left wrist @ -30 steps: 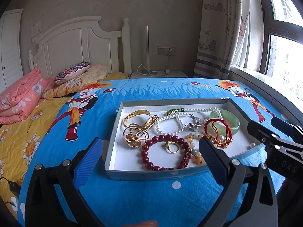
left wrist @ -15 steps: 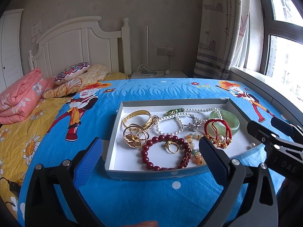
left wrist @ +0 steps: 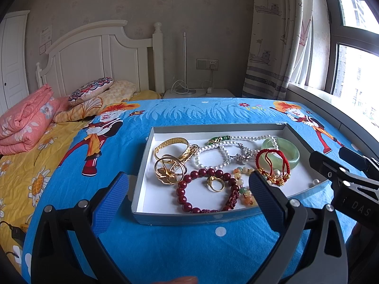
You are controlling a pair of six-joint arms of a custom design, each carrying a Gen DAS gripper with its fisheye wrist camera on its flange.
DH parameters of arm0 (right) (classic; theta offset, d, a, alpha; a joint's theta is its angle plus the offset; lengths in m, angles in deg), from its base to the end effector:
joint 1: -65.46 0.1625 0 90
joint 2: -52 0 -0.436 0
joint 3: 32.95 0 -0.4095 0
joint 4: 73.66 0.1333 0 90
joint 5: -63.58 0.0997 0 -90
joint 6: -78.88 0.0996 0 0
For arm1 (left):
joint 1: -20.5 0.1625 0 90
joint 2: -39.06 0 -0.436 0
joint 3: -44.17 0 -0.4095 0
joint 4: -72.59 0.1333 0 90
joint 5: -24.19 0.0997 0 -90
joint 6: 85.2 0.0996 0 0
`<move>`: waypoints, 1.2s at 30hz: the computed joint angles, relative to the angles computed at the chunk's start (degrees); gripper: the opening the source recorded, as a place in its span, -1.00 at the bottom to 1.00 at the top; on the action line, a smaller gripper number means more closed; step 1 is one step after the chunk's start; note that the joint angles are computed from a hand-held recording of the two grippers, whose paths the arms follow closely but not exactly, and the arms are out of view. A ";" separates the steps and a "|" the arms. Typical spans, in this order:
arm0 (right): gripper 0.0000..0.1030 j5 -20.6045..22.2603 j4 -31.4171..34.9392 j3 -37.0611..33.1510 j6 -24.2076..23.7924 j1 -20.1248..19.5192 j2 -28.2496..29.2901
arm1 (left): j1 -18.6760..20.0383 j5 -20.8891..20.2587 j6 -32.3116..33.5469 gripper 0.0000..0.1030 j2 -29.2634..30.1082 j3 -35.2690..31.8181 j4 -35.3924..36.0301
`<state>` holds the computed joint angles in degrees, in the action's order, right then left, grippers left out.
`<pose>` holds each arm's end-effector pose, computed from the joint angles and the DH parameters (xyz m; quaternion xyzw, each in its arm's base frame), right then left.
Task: Organize jewelry
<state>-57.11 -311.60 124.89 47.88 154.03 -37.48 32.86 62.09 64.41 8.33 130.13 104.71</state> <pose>0.0760 -0.2592 0.3004 0.0253 -0.7597 0.5358 0.3676 -0.4543 -0.3165 -0.0168 0.3506 0.8270 -0.3675 0.2412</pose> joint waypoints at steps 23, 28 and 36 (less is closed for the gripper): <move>0.68 0.07 -0.02 0.04 -0.02 -0.06 -0.05 | 0.01 -0.19 -0.19 0.95 0.32 -0.21 0.32; 0.68 0.01 0.09 0.03 0.13 0.11 -0.10 | 0.06 0.33 0.33 0.95 0.59 -0.49 0.41; 0.68 0.81 9.94 0.77 3.37 -0.92 -6.51 | -0.53 -0.35 -1.62 0.95 1.62 -1.39 3.67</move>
